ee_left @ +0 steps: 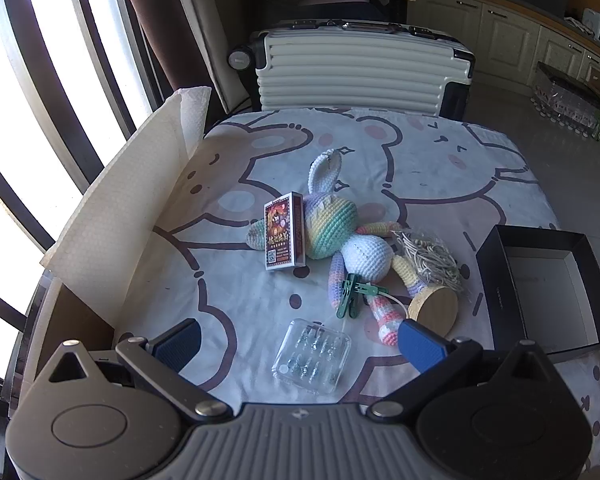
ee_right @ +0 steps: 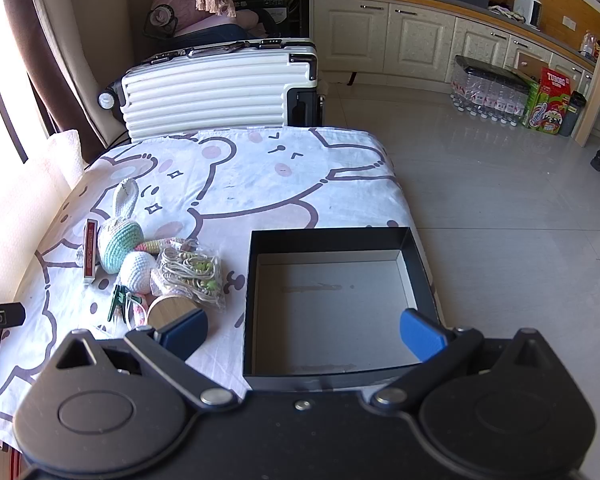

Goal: Organize objects

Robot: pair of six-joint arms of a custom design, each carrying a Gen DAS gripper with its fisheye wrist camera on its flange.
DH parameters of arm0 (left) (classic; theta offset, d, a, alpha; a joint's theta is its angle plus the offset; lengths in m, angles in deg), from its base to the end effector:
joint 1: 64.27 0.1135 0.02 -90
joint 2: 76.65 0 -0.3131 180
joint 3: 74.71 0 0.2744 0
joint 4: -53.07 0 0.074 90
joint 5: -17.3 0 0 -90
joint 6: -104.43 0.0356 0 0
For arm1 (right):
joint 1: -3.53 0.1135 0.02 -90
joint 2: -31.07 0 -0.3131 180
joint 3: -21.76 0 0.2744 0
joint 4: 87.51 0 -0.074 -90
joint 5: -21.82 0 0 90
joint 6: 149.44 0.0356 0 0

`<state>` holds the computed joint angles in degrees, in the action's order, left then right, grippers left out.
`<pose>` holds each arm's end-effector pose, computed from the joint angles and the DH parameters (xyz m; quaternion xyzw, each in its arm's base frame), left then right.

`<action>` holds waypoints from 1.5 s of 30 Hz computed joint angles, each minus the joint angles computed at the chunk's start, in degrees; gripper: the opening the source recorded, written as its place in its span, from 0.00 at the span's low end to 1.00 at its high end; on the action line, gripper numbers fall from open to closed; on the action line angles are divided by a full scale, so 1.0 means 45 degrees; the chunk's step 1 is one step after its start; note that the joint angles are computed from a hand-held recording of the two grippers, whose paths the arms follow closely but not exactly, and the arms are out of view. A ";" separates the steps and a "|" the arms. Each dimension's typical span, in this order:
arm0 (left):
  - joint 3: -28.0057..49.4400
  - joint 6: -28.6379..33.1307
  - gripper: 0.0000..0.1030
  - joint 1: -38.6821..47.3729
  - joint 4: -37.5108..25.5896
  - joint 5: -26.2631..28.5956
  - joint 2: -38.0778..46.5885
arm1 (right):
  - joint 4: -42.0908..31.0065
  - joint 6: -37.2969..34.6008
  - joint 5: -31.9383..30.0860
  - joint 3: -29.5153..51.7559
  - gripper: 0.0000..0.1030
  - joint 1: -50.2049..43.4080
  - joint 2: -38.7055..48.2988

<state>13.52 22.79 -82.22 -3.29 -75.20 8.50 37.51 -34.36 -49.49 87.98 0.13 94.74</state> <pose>0.3173 -0.1012 0.3524 0.2093 0.9255 -0.0057 0.3155 0.2199 -0.0245 0.3209 0.2805 0.8926 -0.0912 0.3410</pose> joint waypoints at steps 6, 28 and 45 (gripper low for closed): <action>-0.0077 0.0121 1.00 0.0069 -0.0052 0.0119 -0.0114 | 0.0001 -0.0006 -0.0006 0.0003 1.00 -0.0003 0.0000; -0.0150 0.0412 1.00 0.0202 -0.0067 0.0427 -0.0140 | 0.0063 -0.0023 -0.0026 -0.0076 1.00 -0.0027 -0.0036; -0.0087 0.0824 1.00 0.0292 -0.0123 0.0700 -0.0127 | 0.0108 0.0016 -0.0009 -0.0125 1.00 0.0005 -0.0026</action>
